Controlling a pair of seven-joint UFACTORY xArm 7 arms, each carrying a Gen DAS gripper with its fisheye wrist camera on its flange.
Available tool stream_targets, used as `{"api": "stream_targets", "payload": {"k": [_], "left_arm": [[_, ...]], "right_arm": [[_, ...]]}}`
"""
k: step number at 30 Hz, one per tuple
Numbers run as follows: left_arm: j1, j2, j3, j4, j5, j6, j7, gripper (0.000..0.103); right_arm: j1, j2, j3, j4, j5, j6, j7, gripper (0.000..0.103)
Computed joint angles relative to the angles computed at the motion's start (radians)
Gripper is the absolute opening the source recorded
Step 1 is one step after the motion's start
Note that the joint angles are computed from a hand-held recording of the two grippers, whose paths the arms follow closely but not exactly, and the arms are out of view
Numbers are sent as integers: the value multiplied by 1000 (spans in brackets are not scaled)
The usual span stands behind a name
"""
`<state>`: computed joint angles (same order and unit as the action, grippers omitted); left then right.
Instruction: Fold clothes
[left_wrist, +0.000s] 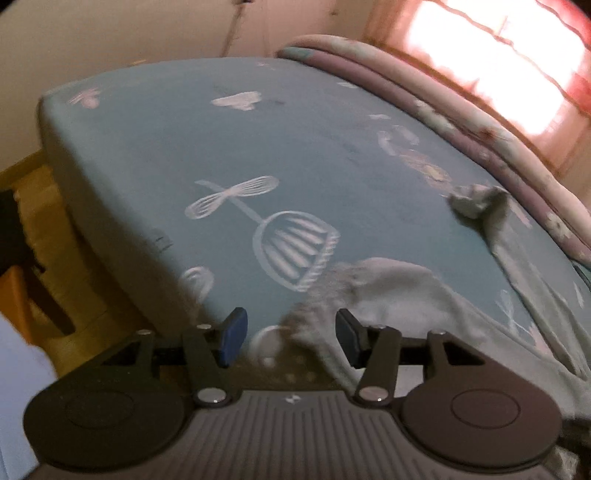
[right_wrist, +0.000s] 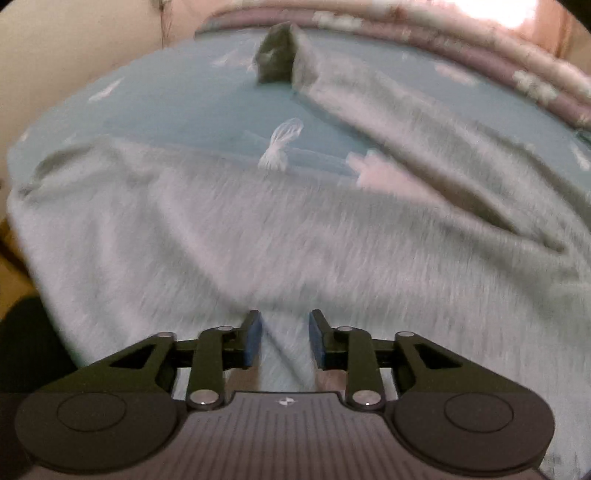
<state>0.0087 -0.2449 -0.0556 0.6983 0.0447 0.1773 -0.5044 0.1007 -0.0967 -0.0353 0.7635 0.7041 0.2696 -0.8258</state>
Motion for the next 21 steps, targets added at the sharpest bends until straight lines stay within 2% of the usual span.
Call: {"api": "stream_targets", "payload": {"k": [2, 3, 5, 7, 9, 11, 13, 16, 18, 19, 21], "left_arm": [[-69, 19, 24, 27, -47, -6, 84, 56], [-118, 35, 44, 43, -91, -10, 150, 58], [-216, 69, 84, 78, -208, -9, 310, 60], [-304, 118, 106, 127, -352, 7, 500, 61], [-349, 164, 95, 176, -458, 42, 662, 61], [-359, 201, 59, 213, -486, 77, 758, 62], [-353, 235, 21, 237, -488, 98, 803, 62], [-323, 252, -21, 246, -344, 177, 700, 63], [-298, 244, -38, 223, -279, 209, 642, 63], [-290, 223, -44, 191, -299, 188, 665, 65], [-278, 192, -51, 178, -275, 234, 657, 69]], "right_arm": [[-65, 15, 70, 14, 33, -39, 13, 38], [-77, -8, 67, 13, -13, -17, 62, 38], [-13, -77, -33, -6, -12, 52, 35, 39], [-24, -161, -56, -64, -61, 82, 20, 41], [-46, -243, -75, -129, -139, 129, 18, 44], [-73, -315, -91, -188, -214, 186, 37, 44], [-92, -329, -98, -227, -254, 196, 86, 45], [-103, -346, -111, -261, -266, 205, 172, 49], [-86, -366, -142, -268, -249, 237, 175, 56], [-83, -380, -149, -274, -253, 252, 170, 57], [-74, -390, -164, -269, -272, 291, 133, 58]]}}
